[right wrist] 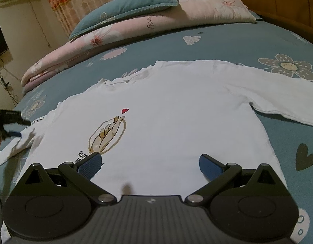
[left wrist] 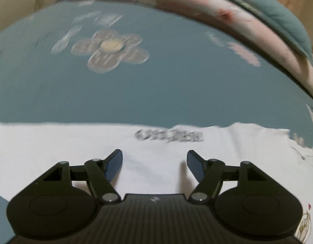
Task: Fold clothes
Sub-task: 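Press the 'OH,YES!' sleeve flat with the open left tool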
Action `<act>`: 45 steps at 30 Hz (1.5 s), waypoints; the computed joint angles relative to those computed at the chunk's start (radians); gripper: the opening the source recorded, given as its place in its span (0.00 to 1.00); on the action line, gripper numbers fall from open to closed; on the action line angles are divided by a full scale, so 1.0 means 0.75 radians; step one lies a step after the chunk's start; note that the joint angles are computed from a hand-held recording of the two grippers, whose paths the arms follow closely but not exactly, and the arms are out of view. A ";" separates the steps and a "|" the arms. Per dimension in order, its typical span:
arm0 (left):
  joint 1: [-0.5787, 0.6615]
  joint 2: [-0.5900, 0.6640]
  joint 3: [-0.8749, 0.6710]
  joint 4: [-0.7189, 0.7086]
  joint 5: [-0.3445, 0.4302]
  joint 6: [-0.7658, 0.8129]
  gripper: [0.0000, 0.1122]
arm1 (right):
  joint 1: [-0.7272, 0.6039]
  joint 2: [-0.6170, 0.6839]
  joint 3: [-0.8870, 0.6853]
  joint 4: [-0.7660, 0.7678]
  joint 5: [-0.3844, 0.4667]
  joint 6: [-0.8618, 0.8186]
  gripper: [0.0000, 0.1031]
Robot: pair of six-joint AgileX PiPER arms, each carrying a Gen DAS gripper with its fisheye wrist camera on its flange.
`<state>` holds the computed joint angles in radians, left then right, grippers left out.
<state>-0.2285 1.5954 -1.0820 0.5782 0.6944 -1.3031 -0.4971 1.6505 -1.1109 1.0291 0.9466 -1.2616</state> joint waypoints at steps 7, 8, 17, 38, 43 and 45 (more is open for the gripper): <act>0.053 0.081 -0.006 0.287 0.081 -0.267 0.64 | 0.022 0.008 0.001 -0.028 -0.040 0.028 1.00; 0.062 0.090 -0.026 0.282 0.103 -0.264 0.64 | 0.023 0.007 0.001 -0.026 -0.040 0.028 1.00; -0.069 0.002 -0.003 0.176 0.044 -0.147 0.68 | 0.013 0.006 0.004 -0.021 -0.021 0.020 1.00; -0.311 0.008 0.025 0.131 0.124 0.036 0.81 | -0.003 -0.004 -0.007 -0.019 0.031 0.034 1.00; -0.378 0.054 0.015 0.221 0.317 -0.009 0.83 | -0.010 0.003 -0.023 -0.014 0.050 0.051 1.00; -0.410 0.032 -0.009 0.222 0.341 -0.007 0.83 | -0.014 0.004 -0.026 -0.012 0.056 0.053 1.00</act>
<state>-0.5357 1.6194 -1.0890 0.7443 0.9498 -1.3081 -0.5073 1.6538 -1.1306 1.0199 0.9888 -1.2215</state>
